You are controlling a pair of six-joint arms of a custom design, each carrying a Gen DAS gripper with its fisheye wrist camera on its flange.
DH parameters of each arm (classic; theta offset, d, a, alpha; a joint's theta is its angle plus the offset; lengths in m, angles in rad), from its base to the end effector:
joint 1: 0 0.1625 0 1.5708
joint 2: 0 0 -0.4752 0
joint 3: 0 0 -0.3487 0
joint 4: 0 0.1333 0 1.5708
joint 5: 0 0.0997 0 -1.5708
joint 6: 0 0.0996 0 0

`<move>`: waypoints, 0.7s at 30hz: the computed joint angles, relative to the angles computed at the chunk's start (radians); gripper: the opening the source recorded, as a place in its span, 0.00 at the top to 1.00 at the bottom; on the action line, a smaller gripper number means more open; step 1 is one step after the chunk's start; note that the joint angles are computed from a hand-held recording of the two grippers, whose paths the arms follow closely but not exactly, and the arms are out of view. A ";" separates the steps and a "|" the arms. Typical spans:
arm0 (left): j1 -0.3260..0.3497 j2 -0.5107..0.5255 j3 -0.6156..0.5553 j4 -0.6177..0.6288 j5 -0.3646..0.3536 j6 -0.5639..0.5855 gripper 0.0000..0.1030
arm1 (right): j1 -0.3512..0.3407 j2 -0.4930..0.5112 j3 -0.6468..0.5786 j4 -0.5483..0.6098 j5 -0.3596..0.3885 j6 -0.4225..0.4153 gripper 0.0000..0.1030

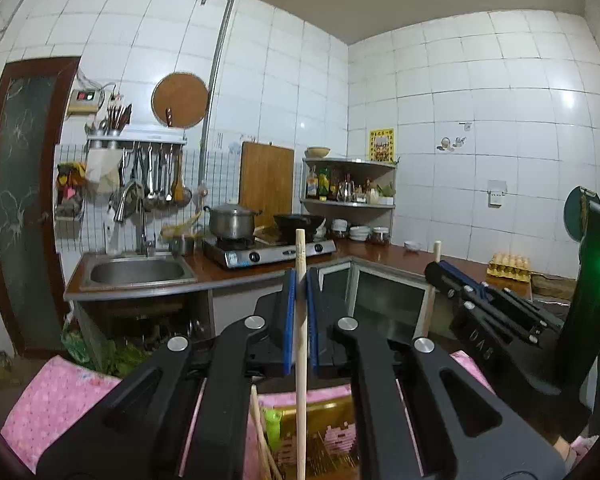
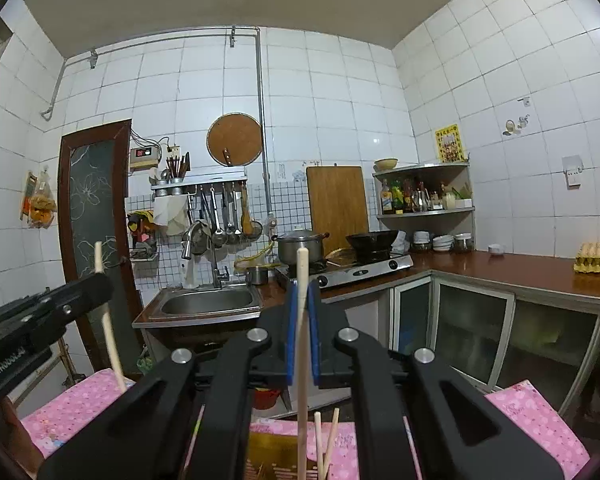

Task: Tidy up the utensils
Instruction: 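Lift the chopstick with the left gripper and lower it into the holder, then open the left gripper and withdraw it from the holder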

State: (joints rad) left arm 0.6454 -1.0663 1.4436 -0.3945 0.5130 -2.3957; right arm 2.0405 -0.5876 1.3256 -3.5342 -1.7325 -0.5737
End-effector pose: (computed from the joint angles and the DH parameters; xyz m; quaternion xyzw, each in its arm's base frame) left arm -0.3505 -0.5394 0.3512 0.2076 0.6728 -0.6449 0.2971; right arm 0.4575 -0.6422 0.2519 0.3661 -0.7301 0.5690 0.0958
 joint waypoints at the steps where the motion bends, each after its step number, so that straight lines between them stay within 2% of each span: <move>1: 0.013 0.004 0.010 -0.033 0.022 0.021 0.95 | -0.003 0.008 -0.004 -0.007 0.001 -0.004 0.94; 7: 0.078 0.023 0.063 -0.122 0.080 0.045 0.95 | -0.042 0.044 0.007 -0.024 0.030 -0.029 0.94; 10: 0.110 0.041 0.047 -0.039 0.079 -0.032 0.95 | -0.062 0.046 0.030 -0.004 0.028 -0.025 0.94; 13: 0.137 0.049 0.056 -0.015 0.063 -0.068 0.95 | -0.079 0.044 0.063 0.005 0.023 -0.024 0.94; 17: 0.171 0.070 0.027 0.111 0.046 -0.200 0.95 | -0.096 0.044 0.110 -0.008 -0.005 -0.035 0.94; 21: 0.182 0.079 0.029 0.135 0.015 -0.219 0.95 | -0.102 0.051 0.138 -0.029 -0.037 -0.055 0.94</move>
State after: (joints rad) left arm 0.8271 -0.9870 1.4723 -0.2592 0.5277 -2.6148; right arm 1.9381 -0.5365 1.4632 -3.5636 -1.7692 -0.6285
